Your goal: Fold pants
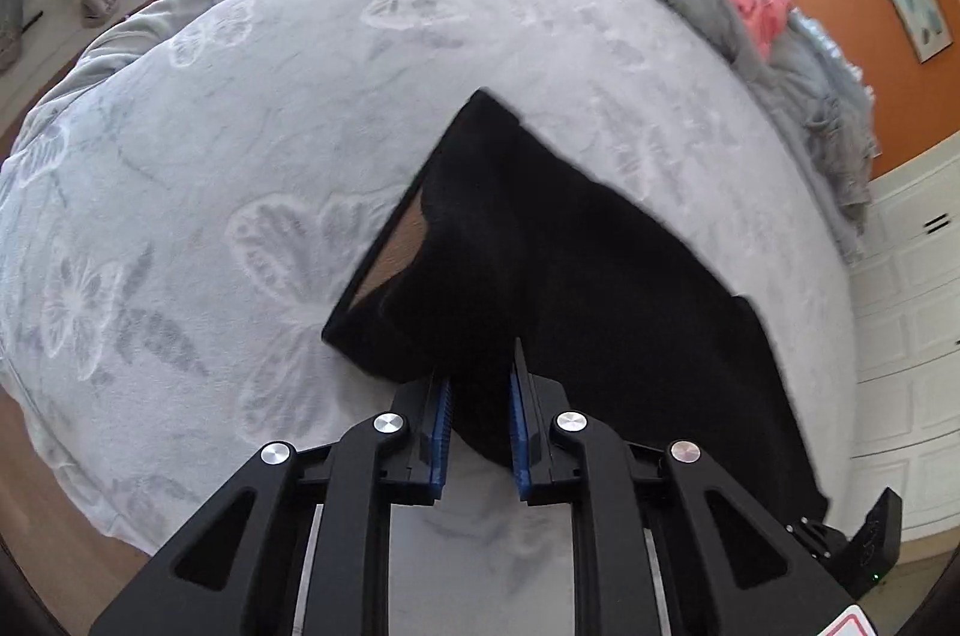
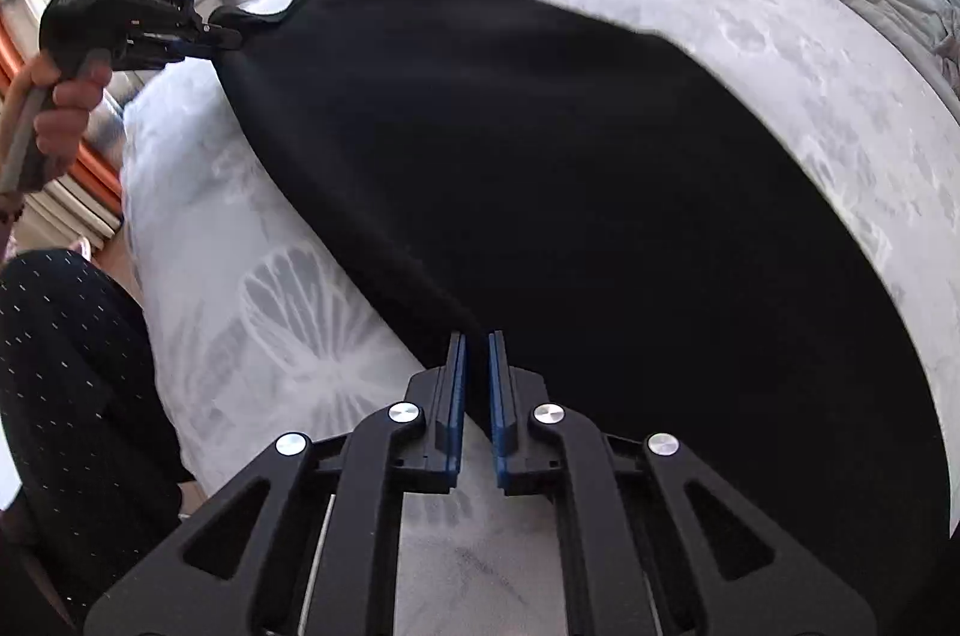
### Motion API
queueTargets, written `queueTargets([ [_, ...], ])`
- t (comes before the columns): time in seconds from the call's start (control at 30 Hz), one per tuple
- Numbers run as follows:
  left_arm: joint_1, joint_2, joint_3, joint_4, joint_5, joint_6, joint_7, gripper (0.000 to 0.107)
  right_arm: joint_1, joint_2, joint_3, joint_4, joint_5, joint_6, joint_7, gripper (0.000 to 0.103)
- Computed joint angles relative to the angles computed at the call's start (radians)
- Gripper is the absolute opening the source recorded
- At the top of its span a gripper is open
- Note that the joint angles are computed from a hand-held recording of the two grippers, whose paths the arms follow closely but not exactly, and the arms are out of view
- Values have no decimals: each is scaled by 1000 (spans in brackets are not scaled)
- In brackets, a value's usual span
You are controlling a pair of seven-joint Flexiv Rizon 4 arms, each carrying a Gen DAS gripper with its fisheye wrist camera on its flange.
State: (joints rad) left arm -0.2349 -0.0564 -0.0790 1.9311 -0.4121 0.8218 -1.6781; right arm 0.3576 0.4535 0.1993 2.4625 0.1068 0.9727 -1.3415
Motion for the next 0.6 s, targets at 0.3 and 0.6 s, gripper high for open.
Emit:
queueTargets([
  [0.3,10,71,13,22,164,64,-145,37,-6,-85,-105,-94,124,211,8,10],
  [0.6,-41,45,-54,-136,389,76,-300,69,-110,-193,-77,-127,87,167,78,26],
])
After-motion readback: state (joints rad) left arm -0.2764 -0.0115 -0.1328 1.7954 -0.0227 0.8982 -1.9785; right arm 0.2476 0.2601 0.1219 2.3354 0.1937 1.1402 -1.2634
